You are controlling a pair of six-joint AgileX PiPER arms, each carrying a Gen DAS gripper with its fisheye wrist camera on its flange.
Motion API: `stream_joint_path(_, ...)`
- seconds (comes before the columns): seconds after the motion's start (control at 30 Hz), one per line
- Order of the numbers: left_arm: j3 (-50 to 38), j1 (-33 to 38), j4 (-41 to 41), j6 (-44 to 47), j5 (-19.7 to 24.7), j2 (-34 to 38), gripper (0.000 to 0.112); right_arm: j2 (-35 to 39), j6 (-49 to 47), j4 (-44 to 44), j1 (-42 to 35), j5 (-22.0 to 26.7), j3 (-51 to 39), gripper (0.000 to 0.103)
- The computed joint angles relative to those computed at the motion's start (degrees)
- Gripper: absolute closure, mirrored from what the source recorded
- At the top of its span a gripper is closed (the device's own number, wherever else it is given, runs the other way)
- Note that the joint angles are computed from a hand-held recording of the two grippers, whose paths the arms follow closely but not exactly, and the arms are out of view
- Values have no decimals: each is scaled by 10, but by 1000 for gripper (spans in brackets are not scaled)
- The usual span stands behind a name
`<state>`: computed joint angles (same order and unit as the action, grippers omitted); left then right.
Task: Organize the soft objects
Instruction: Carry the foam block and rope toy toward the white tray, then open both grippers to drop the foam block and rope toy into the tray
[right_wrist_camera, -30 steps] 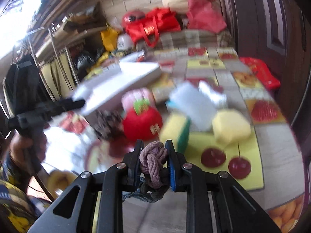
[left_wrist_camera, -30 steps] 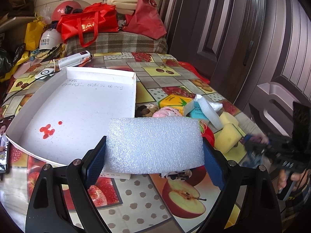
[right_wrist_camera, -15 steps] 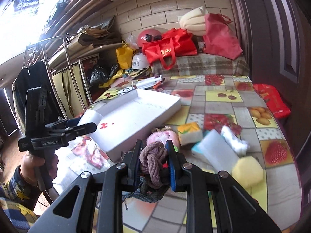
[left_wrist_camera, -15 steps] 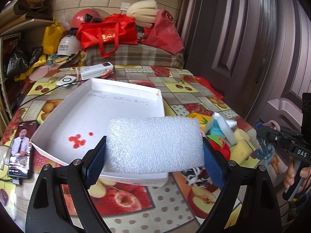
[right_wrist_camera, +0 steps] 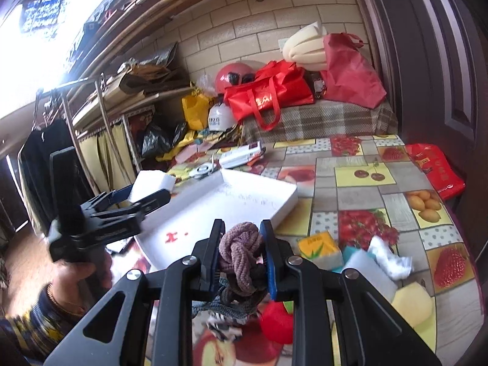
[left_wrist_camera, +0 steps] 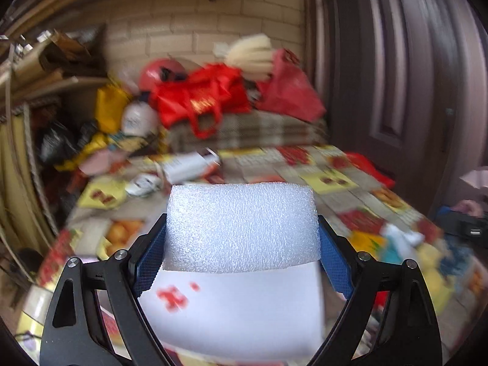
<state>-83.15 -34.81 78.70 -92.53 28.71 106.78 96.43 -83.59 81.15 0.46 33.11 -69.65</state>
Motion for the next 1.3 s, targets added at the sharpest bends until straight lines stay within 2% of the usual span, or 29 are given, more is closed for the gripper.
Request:
stream_joint_path(0.03,-15,1,27,-23,22,17,22,1,3,4,3,-5,-3,80)
stream_joint_path(0.13,-30,13,57,-63,38,43,22,2,11,2,15,-20,-15,80)
stream_joint_path(0.2,-24,32,59,-85,20,52,22,3,14,0,23,-31,-24,80)
stream_joint_path(0.27,-29,42,26,-57,13,57,22,10,27,-10,33,-41,-40,80)
stream_joint_path(0.5,-4,57,78,-131,1,45,22,45,82,-43,65,-48,-106,80)
stream_joint_path(0.63,-16,74,44,-117,-25,55,22,68,105,-70,88,-62,-141,80)
stream_joint_path(0.87,-34,106,-57,-67,-36,72,22,190,346,-268,131,-46,-293,80)
stream_joint_path(1.07,-32,125,-105,-58,-46,77,22,271,495,-389,160,-41,-388,80)
stream_joint_path(1.2,-44,114,-96,-55,-11,87,22,290,557,-449,174,-66,-409,80)
stream_joint_path(1.3,-50,107,-90,-50,2,93,22,301,567,-440,170,-61,-419,77)
